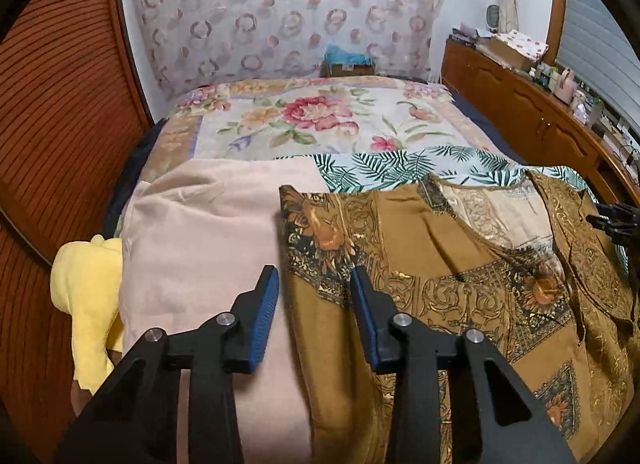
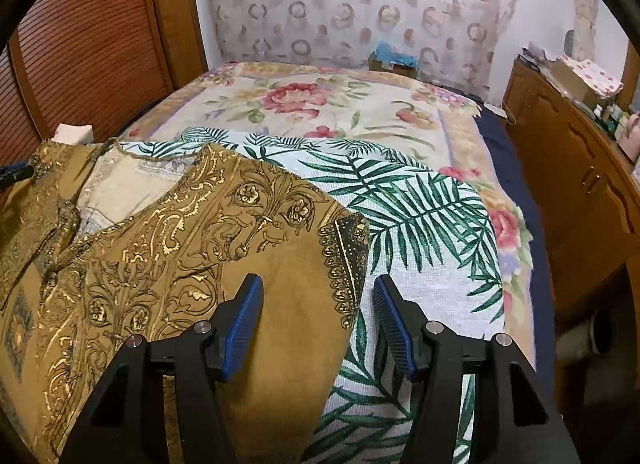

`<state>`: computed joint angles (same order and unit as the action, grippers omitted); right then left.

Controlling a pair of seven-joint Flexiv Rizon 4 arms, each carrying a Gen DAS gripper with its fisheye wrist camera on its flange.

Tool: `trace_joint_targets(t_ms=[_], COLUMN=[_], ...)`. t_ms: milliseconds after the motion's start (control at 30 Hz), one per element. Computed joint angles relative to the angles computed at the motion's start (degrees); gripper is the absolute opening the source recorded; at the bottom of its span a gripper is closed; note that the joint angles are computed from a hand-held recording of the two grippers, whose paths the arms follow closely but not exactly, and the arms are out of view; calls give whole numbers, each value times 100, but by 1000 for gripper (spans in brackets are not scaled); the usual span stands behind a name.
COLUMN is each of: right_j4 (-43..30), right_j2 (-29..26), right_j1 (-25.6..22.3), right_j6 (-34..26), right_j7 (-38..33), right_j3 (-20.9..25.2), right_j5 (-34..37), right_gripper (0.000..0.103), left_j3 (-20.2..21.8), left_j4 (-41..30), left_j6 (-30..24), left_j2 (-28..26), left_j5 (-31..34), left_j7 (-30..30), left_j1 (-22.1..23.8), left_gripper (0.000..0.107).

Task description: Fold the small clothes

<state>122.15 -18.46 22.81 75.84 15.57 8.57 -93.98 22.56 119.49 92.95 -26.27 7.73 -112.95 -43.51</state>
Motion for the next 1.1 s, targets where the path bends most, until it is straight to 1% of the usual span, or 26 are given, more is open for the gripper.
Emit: trace_joint_targets(t_ms=[133,200,233,267,300,333,367,400,433,467,500,533,567,600,700,900,967,1000,1033,1067,1100], right_j4=[21,25,16,-1,11,20,12,6,-10,-16,-9,-5,4,9,28,62,127,143,143,155,198], right_j2=[26,23,10,-13,-6,-1,-9,-11,-22,-27,-19,-12,1,4,39,186,238,239,228,228,259], right_j1=[-33,-8,-17,-14,-4,1,4,2,3,12,34,61,99,135,225,157,201,192,179,221,296], right_j6=[24,2,37,48,40,49,72,109,135,151,118,94,46,23,-37,-60,-323,-326,-292,-441,-732], right_j7=[-89,-187,-207,-225,-267,-294,-307,-293,-314,-367,-430,-521,-641,-756,-890,-327,-426,-406,-389,-459,-532], right_j3=[-7,1,-21,-36,-32,-34,-41,-49,-49,-42,-35,-25,-12,-6,-27,-6,63,60,51,62,72], right_j5=[72,186,177,175,219,245,246,206,202,223,265,322,415,493,527,-24,225,269,282,436,633], right_gripper=[60,60,60,60,60,60,59,55,52,47,40,34,24,14,6,4,5,6,10,24,42], left_j3=[-40,-165,-225,-193,26,173,134,43,102,200,152,189,412,501,678,610,762,811,838,839,856], left_j4=[-75,-92,-83,-77,-137,-156,-138,-98,-94,-99,-58,-12,-18,-10,65,266,272,281,286,304,320], left_j6=[-141,-150,-115,-86,-112,-96,-38,60,89,103,225,359,448,495,723,1002,1000,1008,1012,1027,1051], left_j2=[-30,-19,-4,-3,-21,-22,1,41,53,58,87,79,66,59,78,213,187,168,155,154,140], left_j5=[19,50,82,42,190,267,287,304,315,327,333,211,270,210,48,-274,-436,-519,-594,-661,-738], left_j7=[7,29,53,122,-46,-130,-99,-52,-45,-52,-20,77,-34,-2,112,487,621,678,744,808,863], left_j1=[56,183,238,185,-4,-132,-100,-5,-69,-182,-151,-213,-434,-535,-802,-967,-1188,-1265,-1321,-1341,-1380], left_gripper=[38,38,33,22,19,11,8,8,6,5,5,5,4,4,4,4,4,4,4,4,4])
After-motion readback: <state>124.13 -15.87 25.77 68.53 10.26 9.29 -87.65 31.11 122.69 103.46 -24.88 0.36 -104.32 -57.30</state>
